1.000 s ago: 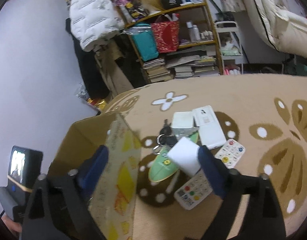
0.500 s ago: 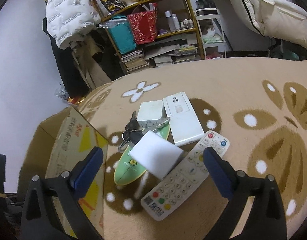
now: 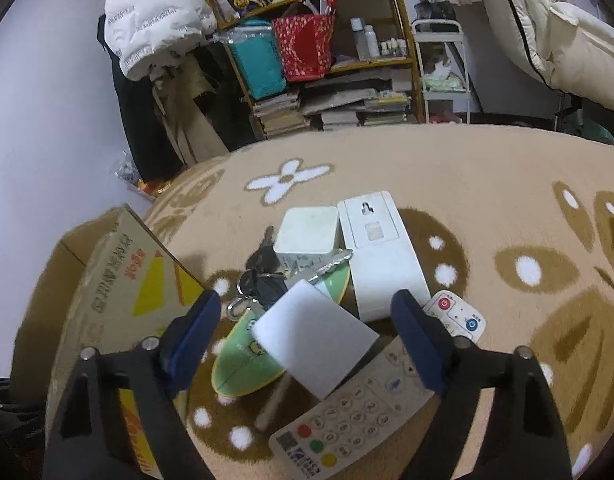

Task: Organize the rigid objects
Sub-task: 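Move the right tool to the white square charger and close on it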

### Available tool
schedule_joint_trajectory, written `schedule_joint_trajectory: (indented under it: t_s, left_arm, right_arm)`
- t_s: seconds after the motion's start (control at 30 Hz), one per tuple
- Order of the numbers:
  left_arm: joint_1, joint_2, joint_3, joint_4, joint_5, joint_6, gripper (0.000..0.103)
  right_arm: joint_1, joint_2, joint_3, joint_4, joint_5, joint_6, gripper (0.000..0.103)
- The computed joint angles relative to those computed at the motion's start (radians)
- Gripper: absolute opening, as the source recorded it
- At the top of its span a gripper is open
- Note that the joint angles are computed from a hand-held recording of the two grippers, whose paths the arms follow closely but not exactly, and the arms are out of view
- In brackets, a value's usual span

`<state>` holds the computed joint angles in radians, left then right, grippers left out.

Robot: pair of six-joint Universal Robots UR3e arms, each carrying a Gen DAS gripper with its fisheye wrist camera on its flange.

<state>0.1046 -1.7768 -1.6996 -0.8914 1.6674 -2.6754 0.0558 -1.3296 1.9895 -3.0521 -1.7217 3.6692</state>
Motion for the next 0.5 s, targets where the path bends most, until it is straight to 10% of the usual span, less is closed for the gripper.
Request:
schedule_joint_trajectory:
  t_s: [0.5]
  left_arm:
    - [-0.016, 0.02, -0.022, 0.02, 0.015, 0.002, 0.018]
  right_arm:
    - [0.008, 0.054, -0.034, 0.064, 0.056, -0.002, 0.078]
